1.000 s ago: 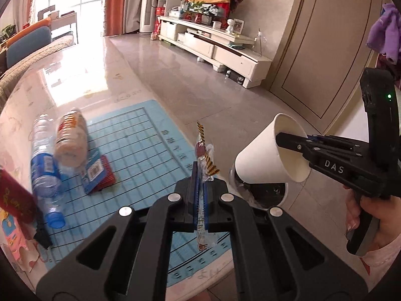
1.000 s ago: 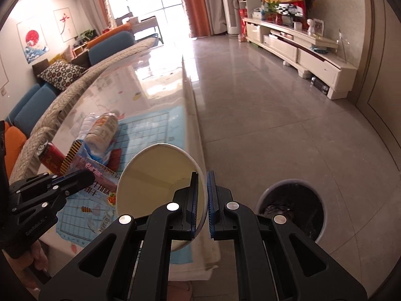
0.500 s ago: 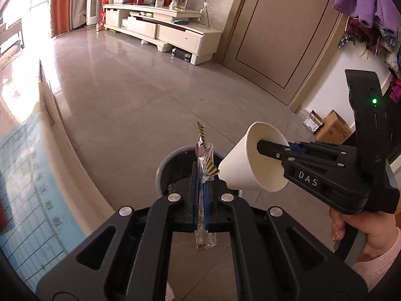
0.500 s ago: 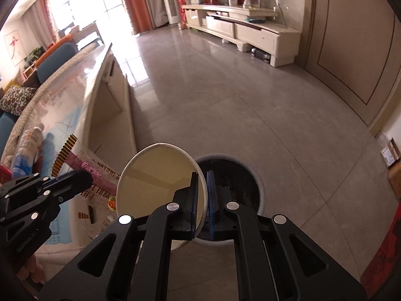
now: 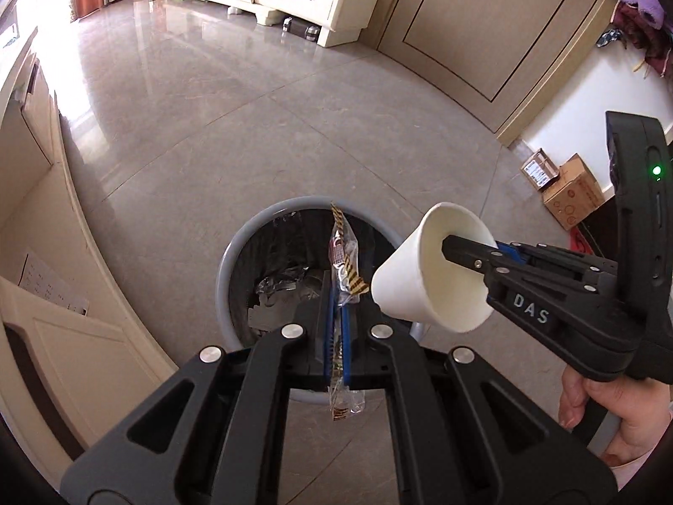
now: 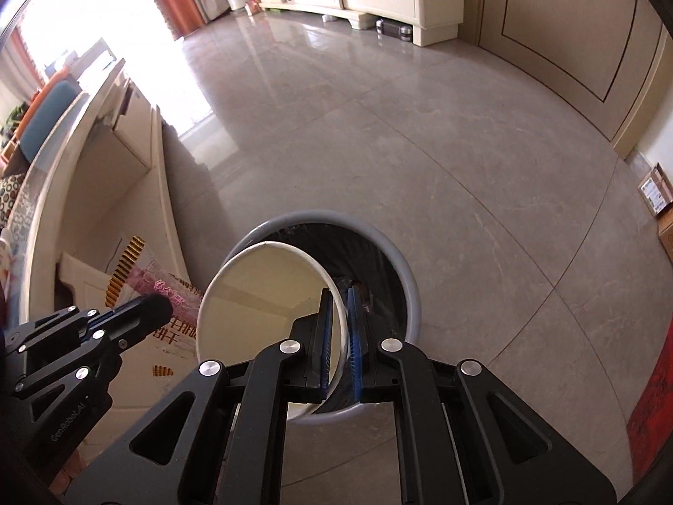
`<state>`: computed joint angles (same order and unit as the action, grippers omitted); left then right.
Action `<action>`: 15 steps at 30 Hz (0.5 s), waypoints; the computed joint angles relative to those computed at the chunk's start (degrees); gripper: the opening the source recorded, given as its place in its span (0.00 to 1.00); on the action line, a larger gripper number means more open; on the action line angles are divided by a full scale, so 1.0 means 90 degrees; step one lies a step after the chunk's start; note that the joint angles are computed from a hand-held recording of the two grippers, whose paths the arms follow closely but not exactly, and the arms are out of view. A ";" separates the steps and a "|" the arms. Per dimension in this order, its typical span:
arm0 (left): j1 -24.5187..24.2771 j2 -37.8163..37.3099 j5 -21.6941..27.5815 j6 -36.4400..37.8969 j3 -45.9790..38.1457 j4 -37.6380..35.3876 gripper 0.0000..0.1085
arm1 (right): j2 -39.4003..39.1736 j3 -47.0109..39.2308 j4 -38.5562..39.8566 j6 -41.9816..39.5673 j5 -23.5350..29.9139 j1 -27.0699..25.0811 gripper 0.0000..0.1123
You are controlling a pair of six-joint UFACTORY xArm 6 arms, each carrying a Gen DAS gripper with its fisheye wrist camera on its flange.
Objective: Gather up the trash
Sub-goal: 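Carry the cup and wrapper with both tools over the grey trash bin, then open both tools to drop the cup and wrapper into the bin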
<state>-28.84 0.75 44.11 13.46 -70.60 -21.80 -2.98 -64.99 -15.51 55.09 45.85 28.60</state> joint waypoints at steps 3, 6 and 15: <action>-0.0027 0.0215 0.0053 -0.0216 -0.0147 0.0156 0.14 | 0.0171 -0.0023 0.0047 -0.0047 -0.0231 -0.0108 0.31; 0.0016 0.0284 0.0092 -0.0290 -0.0207 0.0158 0.23 | 0.0195 0.0023 -0.0083 0.0065 -0.0374 -0.0138 0.38; 0.0144 0.0024 -0.0203 0.0016 -0.0104 -0.0203 0.39 | 0.0028 -0.0169 -0.0257 0.0000 -0.0170 -0.0128 0.38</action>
